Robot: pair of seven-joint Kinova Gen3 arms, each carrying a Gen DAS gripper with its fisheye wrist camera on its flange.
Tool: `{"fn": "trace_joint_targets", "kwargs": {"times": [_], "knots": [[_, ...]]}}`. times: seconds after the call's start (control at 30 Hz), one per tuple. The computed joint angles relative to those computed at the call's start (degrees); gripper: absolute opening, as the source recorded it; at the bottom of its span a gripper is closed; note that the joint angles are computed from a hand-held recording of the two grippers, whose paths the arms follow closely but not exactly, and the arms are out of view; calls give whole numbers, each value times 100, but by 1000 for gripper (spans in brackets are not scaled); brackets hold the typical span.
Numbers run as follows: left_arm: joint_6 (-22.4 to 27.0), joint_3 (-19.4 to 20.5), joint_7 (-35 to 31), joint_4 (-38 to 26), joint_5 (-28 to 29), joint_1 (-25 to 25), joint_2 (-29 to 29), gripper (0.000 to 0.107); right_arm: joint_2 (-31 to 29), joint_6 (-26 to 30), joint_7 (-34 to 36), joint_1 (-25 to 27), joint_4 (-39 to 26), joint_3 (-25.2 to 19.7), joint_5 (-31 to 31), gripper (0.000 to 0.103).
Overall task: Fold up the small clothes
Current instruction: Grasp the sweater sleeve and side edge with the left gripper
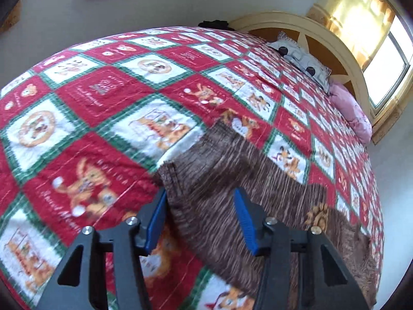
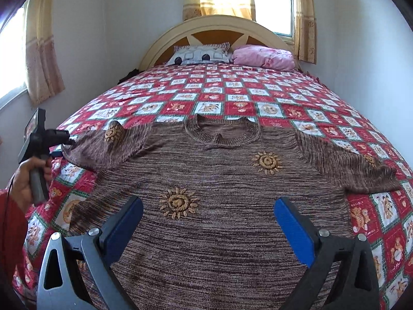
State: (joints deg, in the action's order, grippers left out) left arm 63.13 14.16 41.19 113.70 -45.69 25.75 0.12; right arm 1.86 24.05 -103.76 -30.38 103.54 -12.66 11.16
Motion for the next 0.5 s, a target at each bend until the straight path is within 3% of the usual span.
{"fn": "trace_joint_targets", "kwargs": {"times": [0.13,0.2,0.27,0.37,0.5], "knots": [[-275,-43,344,260,-231,-95,-102,38,161,128,137,-14,-127,-11,-189,102],[-398,-110,536,407,-390,-37,-150,22,200,161,252,-22,-158,-7,-283,101],[-630,45,975,693,-693,-173,-253,12,223,182,394,-23,-169,-13,-398,100],[-1078,463,1600,1137,-1106,-632,-518,10,246,242,595,-1,-208,-14,-624,97],[-932,261,1365,1024,-1008,-379,-567,9,240,307,671,24,-224,17,-789,97]]}}
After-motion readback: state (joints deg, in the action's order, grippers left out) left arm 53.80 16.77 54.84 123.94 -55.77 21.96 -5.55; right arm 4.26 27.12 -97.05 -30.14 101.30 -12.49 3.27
